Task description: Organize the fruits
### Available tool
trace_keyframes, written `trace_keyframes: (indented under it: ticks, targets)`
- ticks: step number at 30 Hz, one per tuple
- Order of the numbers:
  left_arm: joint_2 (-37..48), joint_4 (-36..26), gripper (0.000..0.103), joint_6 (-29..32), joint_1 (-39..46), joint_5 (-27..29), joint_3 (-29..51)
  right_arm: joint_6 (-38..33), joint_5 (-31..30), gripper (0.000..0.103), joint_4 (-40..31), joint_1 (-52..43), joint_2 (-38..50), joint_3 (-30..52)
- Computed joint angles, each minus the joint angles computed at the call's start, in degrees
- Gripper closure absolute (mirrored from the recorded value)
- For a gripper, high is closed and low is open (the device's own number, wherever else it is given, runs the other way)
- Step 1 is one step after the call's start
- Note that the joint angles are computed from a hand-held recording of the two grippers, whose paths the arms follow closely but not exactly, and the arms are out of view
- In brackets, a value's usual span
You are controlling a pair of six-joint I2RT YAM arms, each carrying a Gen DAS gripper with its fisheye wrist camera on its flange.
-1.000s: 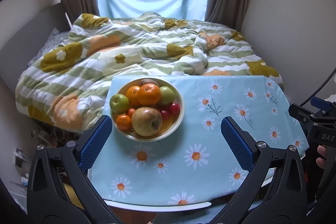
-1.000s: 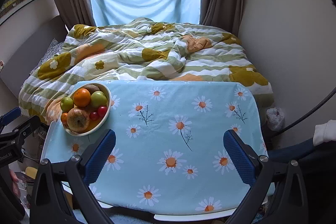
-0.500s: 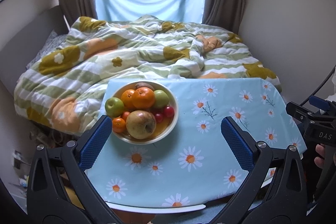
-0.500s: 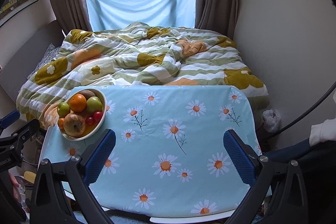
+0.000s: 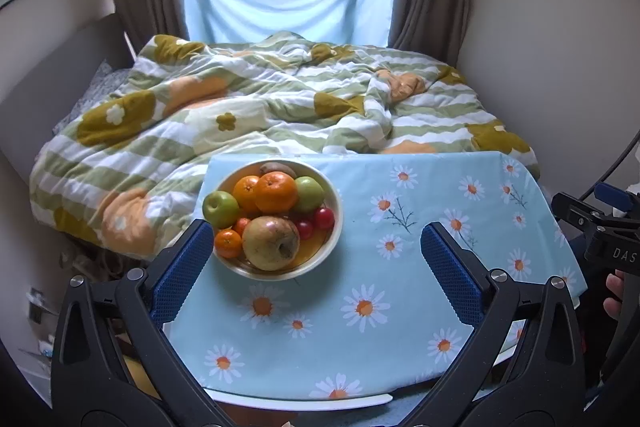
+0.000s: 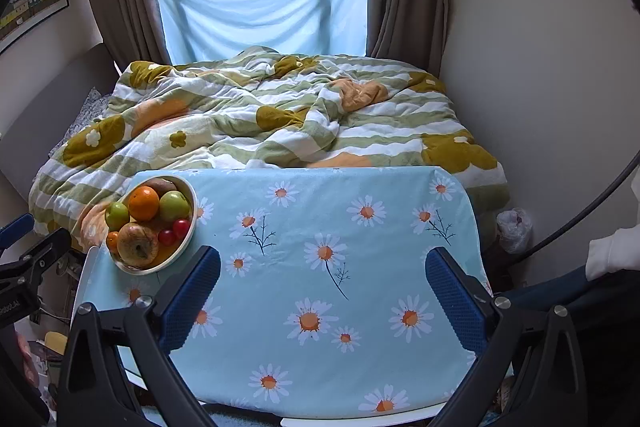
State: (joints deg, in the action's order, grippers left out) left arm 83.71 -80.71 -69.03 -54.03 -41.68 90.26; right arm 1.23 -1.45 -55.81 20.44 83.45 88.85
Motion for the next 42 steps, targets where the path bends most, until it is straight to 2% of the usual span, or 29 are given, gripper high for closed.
trace_keyframes:
  ticks: [29,42]
  targets:
    - [-0.49,0.41,0.0,0.71,0.17,-0.11,-0.2,-0.09,0.27,0.001,0.02,-0.37,0.06,0.14]
    - [-0.18,-2.19,0.0,-1.91,-0.56,-1.84,0.62,-0.18,0.27,0.001,-0.07,-0.55,0.17,0.49]
